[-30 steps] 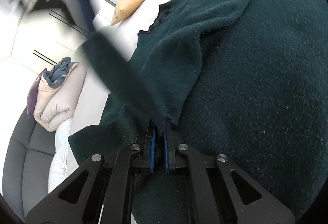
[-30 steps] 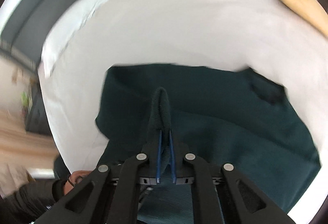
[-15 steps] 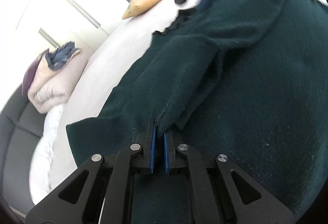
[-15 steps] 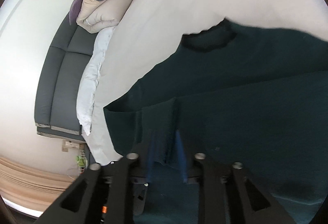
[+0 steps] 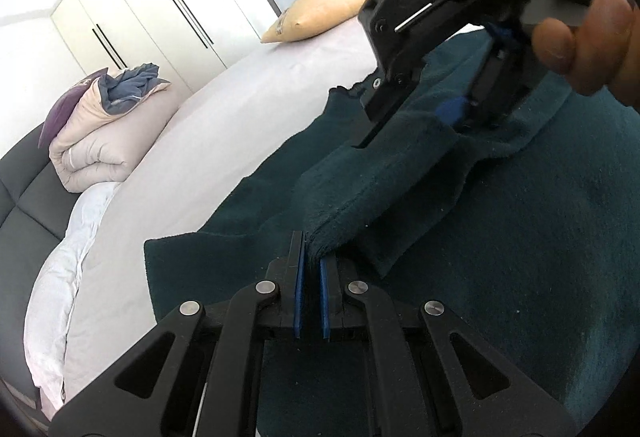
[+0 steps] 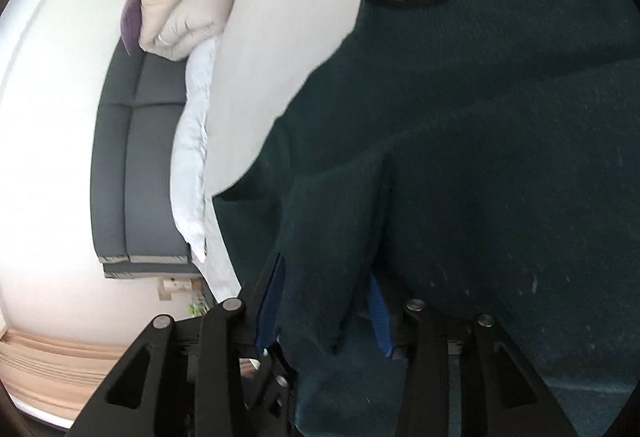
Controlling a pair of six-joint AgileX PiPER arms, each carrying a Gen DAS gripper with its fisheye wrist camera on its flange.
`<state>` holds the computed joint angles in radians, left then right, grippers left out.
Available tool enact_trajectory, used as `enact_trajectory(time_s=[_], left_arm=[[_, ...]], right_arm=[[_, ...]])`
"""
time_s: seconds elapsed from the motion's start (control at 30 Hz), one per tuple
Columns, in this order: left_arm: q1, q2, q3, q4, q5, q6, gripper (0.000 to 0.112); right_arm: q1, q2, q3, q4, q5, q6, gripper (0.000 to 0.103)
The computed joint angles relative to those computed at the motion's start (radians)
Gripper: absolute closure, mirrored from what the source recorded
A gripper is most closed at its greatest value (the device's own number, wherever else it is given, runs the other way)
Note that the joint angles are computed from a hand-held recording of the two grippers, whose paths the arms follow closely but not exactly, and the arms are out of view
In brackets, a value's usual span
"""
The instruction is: Fold small clothes
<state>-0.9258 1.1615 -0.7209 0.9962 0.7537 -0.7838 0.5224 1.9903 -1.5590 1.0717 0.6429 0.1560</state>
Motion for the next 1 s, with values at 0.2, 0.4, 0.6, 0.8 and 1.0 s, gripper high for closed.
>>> enact_trajectory(time_s=[0.2,0.4,0.6,0.8,1.0], left_arm=[[0.010,0.005,-0.060,-0.058,0.005,0.052,0.108],[-0.082,0.065,-0.174,-0.076,0.059,0.036,0.107],[-0.162,0.212,-0.317,-0.089,0.086,0.017,0.107],[-0.244,0.340,-0.410,-0.080,0.095,0.000,0.106],[-0.304,0.391,-0.397,-0.100,0.109,0.001,0.105]], right_arm=[[0.042,-0.033,-0.045,-0.290,-0.032,0.179,0.093],[0.030,-0.186,0.084,-0.470,-0.105,0.294,0.094],[-0.006,-0.295,0.194,-0.591,-0.119,0.361,0.094],[-0.057,-0.404,0.328,-0.561,-0.172,0.315,0.094],[-0.091,-0.439,0.382,-0.555,-0.155,0.279,0.094]])
